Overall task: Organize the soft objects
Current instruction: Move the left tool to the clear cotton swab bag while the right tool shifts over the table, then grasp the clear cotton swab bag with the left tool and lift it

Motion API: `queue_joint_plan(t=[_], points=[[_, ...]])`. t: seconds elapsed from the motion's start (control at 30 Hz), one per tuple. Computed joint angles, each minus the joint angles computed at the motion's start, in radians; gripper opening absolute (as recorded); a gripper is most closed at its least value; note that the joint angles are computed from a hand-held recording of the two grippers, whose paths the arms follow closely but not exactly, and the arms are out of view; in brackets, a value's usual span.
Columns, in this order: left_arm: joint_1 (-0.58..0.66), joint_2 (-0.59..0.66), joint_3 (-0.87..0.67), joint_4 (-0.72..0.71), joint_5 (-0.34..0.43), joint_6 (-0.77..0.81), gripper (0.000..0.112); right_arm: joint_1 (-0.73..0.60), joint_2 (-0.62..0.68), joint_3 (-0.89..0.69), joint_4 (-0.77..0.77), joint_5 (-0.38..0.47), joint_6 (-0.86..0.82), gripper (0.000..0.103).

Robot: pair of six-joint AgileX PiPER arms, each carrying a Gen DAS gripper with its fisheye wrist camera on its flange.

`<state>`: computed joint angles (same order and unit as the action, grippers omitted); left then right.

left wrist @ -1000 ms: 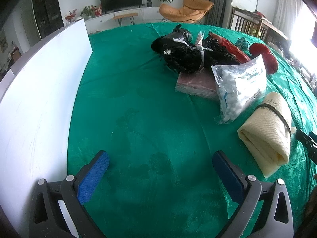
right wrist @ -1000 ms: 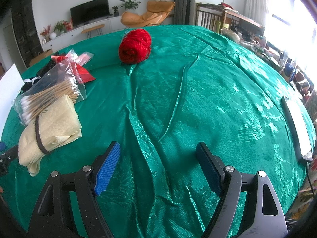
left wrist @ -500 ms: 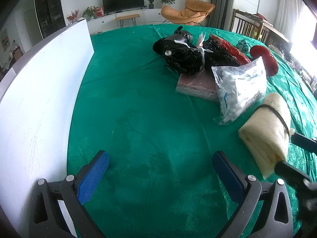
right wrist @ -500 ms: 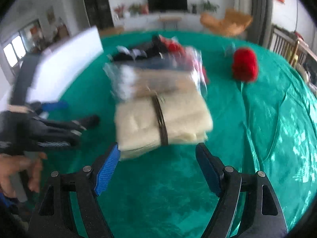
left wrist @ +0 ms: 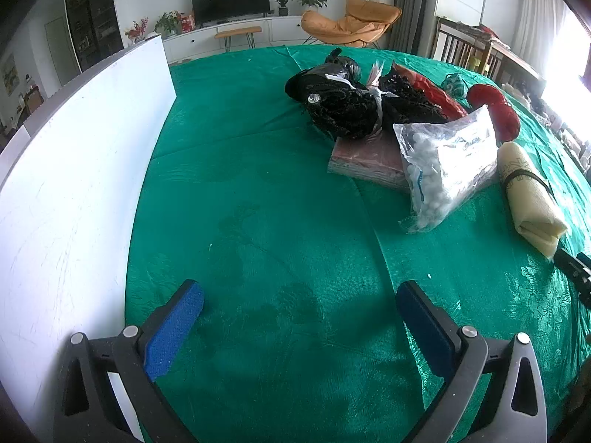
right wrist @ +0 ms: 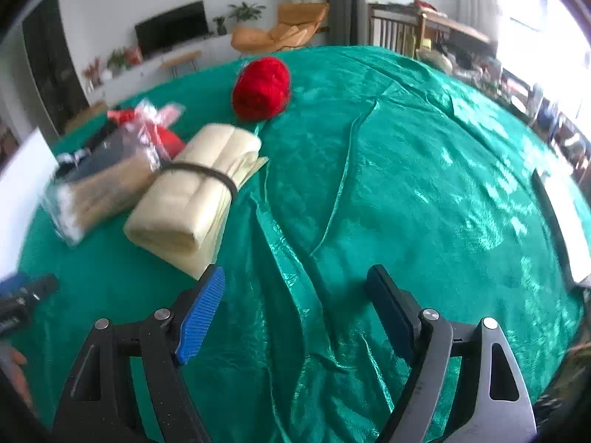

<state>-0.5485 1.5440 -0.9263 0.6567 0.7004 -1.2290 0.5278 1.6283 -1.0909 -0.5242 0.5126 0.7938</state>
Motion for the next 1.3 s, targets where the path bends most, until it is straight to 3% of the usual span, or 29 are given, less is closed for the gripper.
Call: queue_joint_plan(t=[0.13, 0.23, 0.33, 0.47, 0.5, 0.53, 0.57, 0.63, 0.73, 0.87, 0.97, 1.07, 1.13, 1.2, 1.3], points=[[0.023, 0.031, -0.113, -0.179, 0.081, 0.210, 0.102, 0.013, 0.004, 0.009, -0.028, -0.001, 0.019, 0.082], [-0.023, 0.051, -0.224, -0.115, 0.126, 0.245, 0.103, 0.007, -0.002, 0.020, -0.024, -0.013, 0.017, 0.082], [-0.013, 0.172, -0.433, -0.154, 0.203, 0.427, 0.103, 0.010, -0.003, 0.021, -0.034, -0.007, 0.022, 0.082], [0.027, 0.322, -0.630, -0.276, 0.248, 0.640, 0.103, 0.011, -0.006, 0.023, -0.031, -0.009, 0.023, 0.083], [0.038, 0.348, -0.660, -0.329, 0.251, 0.706, 0.098, 0.012, -0.005, 0.022, -0.032, -0.008, 0.023, 0.083], [0.037, 0.361, -0.674, -0.346, 0.256, 0.734, 0.077, 0.011, -0.006, 0.023, -0.031, -0.009, 0.022, 0.083], [0.023, 0.374, -0.689, -0.323, 0.287, 0.734, 0.065, 0.011, -0.005, 0.023, -0.031, -0.009, 0.022, 0.083], [0.002, 0.333, -0.632, -0.321, 0.252, 0.711, 0.046, 0.010, -0.006, 0.023, -0.030, -0.010, 0.021, 0.083], [-0.008, 0.230, -0.502, -0.371, 0.200, 0.647, 0.034, 0.012, -0.004, 0.022, -0.034, -0.008, 0.024, 0.083], [0.026, 0.013, -0.219, -0.605, 0.051, 0.632, 0.034, 0.011, -0.005, 0.023, -0.031, -0.009, 0.023, 0.083], [0.039, -0.103, -0.065, -0.693, 0.011, 0.624, 0.035, 0.012, -0.004, 0.022, -0.035, -0.007, 0.025, 0.083], [0.011, -0.157, -0.031, -0.537, 0.082, 0.444, 0.042, 0.012, 0.000, 0.014, -0.033, -0.001, 0.020, 0.083], [-0.014, -0.180, -0.044, -0.429, 0.114, 0.345, 0.063, 0.011, -0.001, 0.015, -0.031, -0.002, 0.018, 0.083], [-0.025, -0.176, -0.075, -0.395, 0.099, 0.345, 0.085, 0.011, 0.000, 0.014, -0.032, -0.002, 0.018, 0.083], [-0.088, -0.125, -0.161, -0.322, 0.108, 0.363, 0.088, 0.012, 0.000, 0.015, -0.033, -0.002, 0.020, 0.083]])
